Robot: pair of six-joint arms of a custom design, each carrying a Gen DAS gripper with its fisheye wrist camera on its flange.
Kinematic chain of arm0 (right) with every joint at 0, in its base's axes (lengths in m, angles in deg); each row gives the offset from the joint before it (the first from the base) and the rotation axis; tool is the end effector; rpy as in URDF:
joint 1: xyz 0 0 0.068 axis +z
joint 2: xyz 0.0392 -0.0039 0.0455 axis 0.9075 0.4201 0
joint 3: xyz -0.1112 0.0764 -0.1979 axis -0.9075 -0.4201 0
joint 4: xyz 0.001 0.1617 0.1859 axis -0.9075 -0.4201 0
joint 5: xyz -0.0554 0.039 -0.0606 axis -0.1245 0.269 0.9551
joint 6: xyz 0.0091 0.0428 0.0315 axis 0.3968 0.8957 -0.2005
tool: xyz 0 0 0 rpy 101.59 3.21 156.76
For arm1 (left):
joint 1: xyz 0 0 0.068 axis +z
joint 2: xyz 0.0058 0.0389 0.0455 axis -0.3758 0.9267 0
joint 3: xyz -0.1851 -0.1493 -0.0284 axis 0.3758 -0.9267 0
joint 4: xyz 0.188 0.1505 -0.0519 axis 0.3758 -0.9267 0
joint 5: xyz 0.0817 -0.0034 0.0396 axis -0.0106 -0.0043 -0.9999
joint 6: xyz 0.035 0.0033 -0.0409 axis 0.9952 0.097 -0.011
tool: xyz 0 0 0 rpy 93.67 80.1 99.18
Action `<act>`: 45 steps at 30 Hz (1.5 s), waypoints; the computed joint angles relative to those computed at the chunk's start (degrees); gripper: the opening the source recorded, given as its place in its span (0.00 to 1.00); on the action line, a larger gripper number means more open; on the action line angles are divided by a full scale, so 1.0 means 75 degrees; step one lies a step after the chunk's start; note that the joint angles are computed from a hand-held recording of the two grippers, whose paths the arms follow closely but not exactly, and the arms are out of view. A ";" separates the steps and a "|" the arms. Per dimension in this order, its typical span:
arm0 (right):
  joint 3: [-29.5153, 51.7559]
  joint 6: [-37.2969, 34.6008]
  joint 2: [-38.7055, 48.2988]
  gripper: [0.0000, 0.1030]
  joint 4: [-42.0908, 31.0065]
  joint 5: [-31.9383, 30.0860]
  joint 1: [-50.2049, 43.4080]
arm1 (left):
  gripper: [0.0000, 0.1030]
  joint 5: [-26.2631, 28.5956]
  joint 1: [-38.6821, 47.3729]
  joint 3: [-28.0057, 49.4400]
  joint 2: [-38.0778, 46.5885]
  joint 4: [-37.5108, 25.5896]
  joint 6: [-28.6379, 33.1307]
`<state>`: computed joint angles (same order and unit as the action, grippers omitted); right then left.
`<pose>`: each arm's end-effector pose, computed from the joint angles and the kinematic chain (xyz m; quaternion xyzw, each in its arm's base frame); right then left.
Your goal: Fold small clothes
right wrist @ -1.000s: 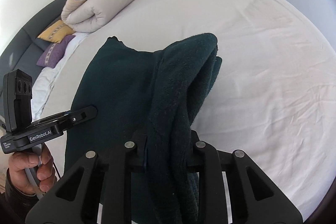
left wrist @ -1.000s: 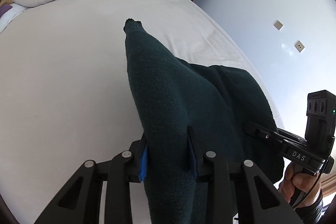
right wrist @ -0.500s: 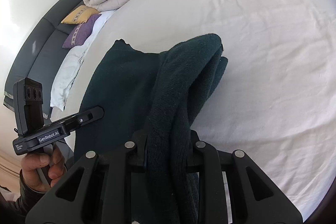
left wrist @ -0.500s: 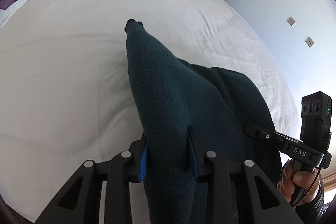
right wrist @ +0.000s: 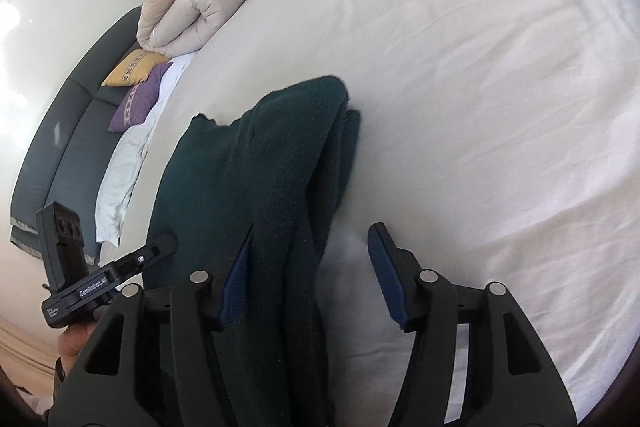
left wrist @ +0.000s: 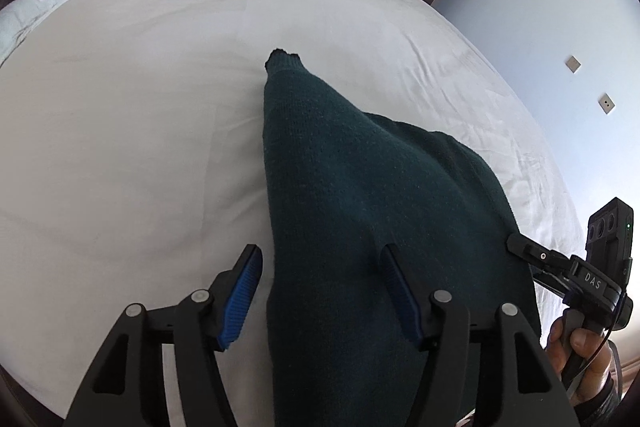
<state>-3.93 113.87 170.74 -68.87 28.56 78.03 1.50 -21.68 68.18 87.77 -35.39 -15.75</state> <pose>0.3290 0.0870 0.0781 0.1037 0.9118 0.2842 0.2777 0.2437 -0.0093 0.1245 -0.0039 0.9447 -0.1628 0.2845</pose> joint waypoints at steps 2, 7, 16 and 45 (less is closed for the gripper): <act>-0.0219 -0.0017 -0.0356 0.56 -0.0146 0.0294 -0.0077 | 0.65 -0.0097 0.0008 -0.0422 -0.0799 0.0003 0.0059; -0.0696 -0.0043 -0.1460 0.56 -0.0798 0.1525 -0.0097 | 0.88 -0.1038 -0.0438 -0.1448 -0.3913 -0.0465 0.0122; -0.2161 -0.0713 -0.5704 0.67 -0.1190 0.4078 0.1100 | 1.00 -0.3685 -0.2123 -0.1045 -0.8555 -0.2496 0.0352; -0.1511 0.0287 -0.6460 1.00 -0.4174 0.6878 0.3792 | 1.00 -0.4234 -0.3139 -0.0590 -0.6758 -0.4782 -0.1610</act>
